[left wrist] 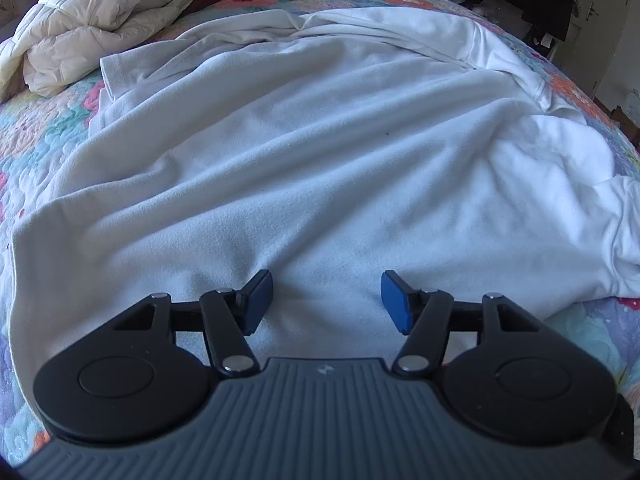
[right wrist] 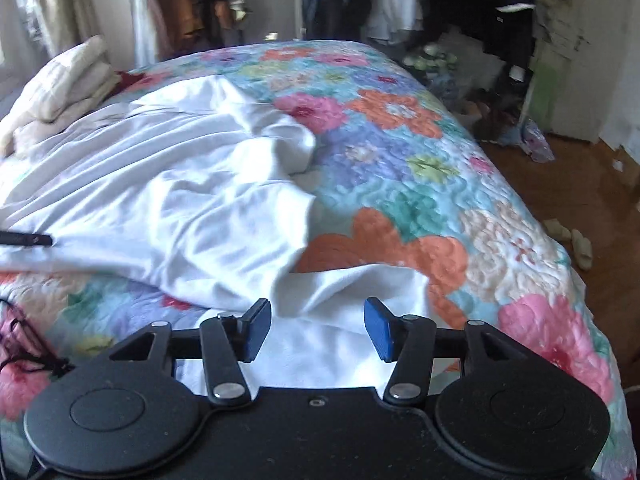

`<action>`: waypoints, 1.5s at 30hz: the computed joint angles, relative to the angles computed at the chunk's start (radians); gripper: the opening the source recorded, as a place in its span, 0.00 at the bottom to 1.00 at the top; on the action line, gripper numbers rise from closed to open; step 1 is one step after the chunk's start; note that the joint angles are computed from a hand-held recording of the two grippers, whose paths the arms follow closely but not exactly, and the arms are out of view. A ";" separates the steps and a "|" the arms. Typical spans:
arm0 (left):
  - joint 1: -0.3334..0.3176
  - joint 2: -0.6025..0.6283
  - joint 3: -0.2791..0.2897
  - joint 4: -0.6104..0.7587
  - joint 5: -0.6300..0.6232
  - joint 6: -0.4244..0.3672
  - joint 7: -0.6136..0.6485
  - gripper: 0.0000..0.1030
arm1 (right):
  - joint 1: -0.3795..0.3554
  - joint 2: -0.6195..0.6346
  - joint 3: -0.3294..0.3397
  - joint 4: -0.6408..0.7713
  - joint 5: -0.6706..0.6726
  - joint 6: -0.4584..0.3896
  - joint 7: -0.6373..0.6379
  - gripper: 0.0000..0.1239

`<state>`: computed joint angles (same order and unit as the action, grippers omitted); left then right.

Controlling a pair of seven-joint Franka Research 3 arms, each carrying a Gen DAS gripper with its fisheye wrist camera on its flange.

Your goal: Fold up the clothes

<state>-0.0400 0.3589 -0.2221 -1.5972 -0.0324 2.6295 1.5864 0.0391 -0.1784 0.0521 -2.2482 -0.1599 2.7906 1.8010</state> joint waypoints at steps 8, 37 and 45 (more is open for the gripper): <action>0.026 -0.029 -0.059 -0.031 -0.134 0.044 0.180 0.59 | 0.055 0.103 0.005 -0.013 -0.097 -0.002 -0.237 0.58; -0.029 -0.035 0.073 0.006 0.178 -0.060 -0.171 0.59 | 0.084 -0.205 -0.176 -0.035 0.893 -0.548 -0.750 0.03; -0.031 -0.050 0.113 0.026 0.289 -0.116 -0.266 0.59 | 0.018 -0.195 -0.132 -0.051 0.763 -0.588 -0.708 0.12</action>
